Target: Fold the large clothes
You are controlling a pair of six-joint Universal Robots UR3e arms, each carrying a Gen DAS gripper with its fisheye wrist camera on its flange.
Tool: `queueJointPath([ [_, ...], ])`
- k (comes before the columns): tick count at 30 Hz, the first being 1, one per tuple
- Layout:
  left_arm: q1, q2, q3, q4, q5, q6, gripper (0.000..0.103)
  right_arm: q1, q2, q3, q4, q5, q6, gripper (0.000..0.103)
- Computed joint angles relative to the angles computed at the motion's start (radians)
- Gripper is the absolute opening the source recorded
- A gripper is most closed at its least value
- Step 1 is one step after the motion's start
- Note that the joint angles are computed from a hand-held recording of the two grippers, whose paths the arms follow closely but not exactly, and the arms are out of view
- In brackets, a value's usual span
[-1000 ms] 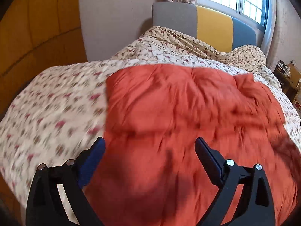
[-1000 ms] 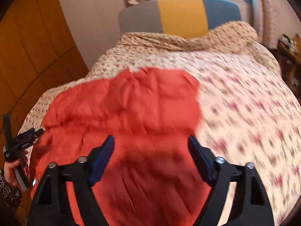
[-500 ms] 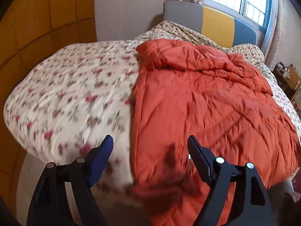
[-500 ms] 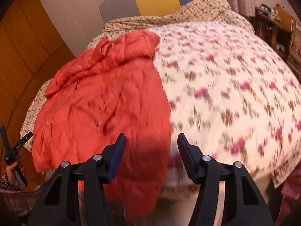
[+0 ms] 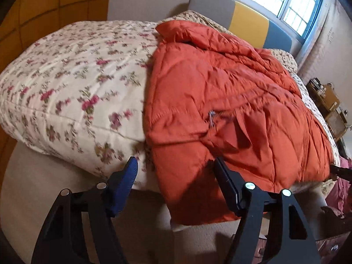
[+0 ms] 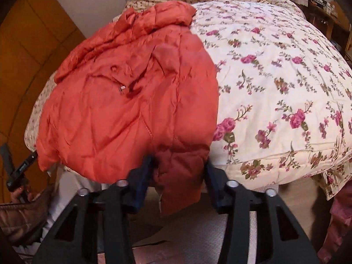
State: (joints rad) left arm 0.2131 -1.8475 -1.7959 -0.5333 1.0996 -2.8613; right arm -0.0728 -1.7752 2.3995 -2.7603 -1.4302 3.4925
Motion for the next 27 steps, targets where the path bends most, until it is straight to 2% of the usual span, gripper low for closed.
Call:
queueJointPath([
  [1, 0.000, -0.007, 0.008, -0.022, -0.007, 0.004, 0.060, -0.012, -0.007, 0.010, -0.007, 0.019, -0.003, 0.029],
  [2, 0.003, -0.014, 0.021, -0.064, -0.031, 0.017, 0.043, -0.021, -0.011, 0.013, -0.011, 0.033, -0.005, 0.023],
  [3, -0.002, -0.017, 0.029, -0.084, -0.028, 0.018, 0.040, -0.032, -0.024, 0.019, -0.011, 0.051, -0.008, 0.020],
  [5, -0.013, -0.010, 0.035, -0.088, -0.018, 0.027, 0.023, -0.046, -0.039, 0.019, -0.014, 0.071, -0.009, 0.014],
  [8, -0.018, 0.010, 0.052, -0.112, -0.036, 0.036, 0.012, -0.067, -0.053, 0.013, -0.027, 0.105, -0.002, 0.012],
  [14, 0.013, 0.026, 0.121, -0.107, -0.121, -0.036, 0.008, -0.114, -0.069, -0.022, -0.087, 0.189, 0.019, 0.011],
  [18, 0.001, -0.015, 0.229, -0.101, -0.139, -0.082, 0.005, -0.133, -0.020, -0.105, -0.122, 0.222, 0.031, 0.011],
  [22, -0.013, -0.113, 0.413, -0.129, -0.152, -0.154, 0.005, -0.146, 0.071, -0.228, -0.153, 0.236, 0.051, 0.011],
  [23, -0.019, -0.139, 0.459, -0.125, -0.145, -0.172, 0.000, -0.150, 0.082, -0.256, -0.148, 0.238, 0.048, 0.011],
  [27, -0.050, -0.256, 0.661, -0.171, -0.123, -0.197, 0.000, -0.161, 0.192, -0.400, -0.165, 0.248, 0.068, 0.011],
])
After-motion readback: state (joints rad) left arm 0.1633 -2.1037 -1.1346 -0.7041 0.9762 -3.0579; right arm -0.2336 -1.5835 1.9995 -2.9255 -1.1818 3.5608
